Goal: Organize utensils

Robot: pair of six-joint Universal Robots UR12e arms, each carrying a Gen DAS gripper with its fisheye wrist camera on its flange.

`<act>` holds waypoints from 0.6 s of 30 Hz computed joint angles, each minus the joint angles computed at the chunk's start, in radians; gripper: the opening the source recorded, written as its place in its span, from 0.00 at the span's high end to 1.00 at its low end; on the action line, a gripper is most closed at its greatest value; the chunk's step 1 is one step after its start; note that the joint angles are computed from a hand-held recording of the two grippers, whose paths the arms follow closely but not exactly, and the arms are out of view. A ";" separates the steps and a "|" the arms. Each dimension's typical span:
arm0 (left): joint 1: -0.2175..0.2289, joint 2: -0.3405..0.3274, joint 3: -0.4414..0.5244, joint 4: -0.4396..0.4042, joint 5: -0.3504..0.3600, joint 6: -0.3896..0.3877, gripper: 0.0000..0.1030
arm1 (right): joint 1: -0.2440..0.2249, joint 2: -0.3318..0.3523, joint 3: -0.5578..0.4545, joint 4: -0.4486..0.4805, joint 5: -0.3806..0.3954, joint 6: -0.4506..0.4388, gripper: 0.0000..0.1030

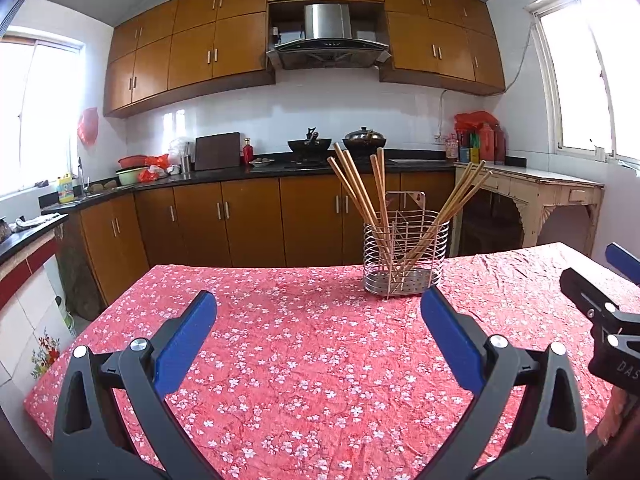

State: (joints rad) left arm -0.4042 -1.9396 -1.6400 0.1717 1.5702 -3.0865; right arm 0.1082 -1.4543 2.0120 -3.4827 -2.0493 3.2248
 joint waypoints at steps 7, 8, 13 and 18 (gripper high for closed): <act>0.000 0.000 -0.012 0.018 0.006 -0.007 0.02 | 0.007 0.014 -0.001 -0.019 -0.003 -0.008 0.04; 0.000 -0.001 -0.012 0.019 0.007 -0.008 0.02 | 0.006 0.014 0.000 -0.014 -0.002 -0.001 0.04; 0.003 0.001 -0.020 0.022 0.003 -0.016 0.02 | -0.001 0.014 0.004 -0.001 0.011 0.017 0.04; 0.002 0.002 -0.022 0.022 0.007 -0.010 0.02 | -0.005 0.010 0.007 -0.004 0.019 0.018 0.04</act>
State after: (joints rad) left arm -0.4026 -1.9374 -1.6617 0.1935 1.5770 -3.0961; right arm 0.1030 -1.4440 2.0192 -3.4871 -2.0302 3.2430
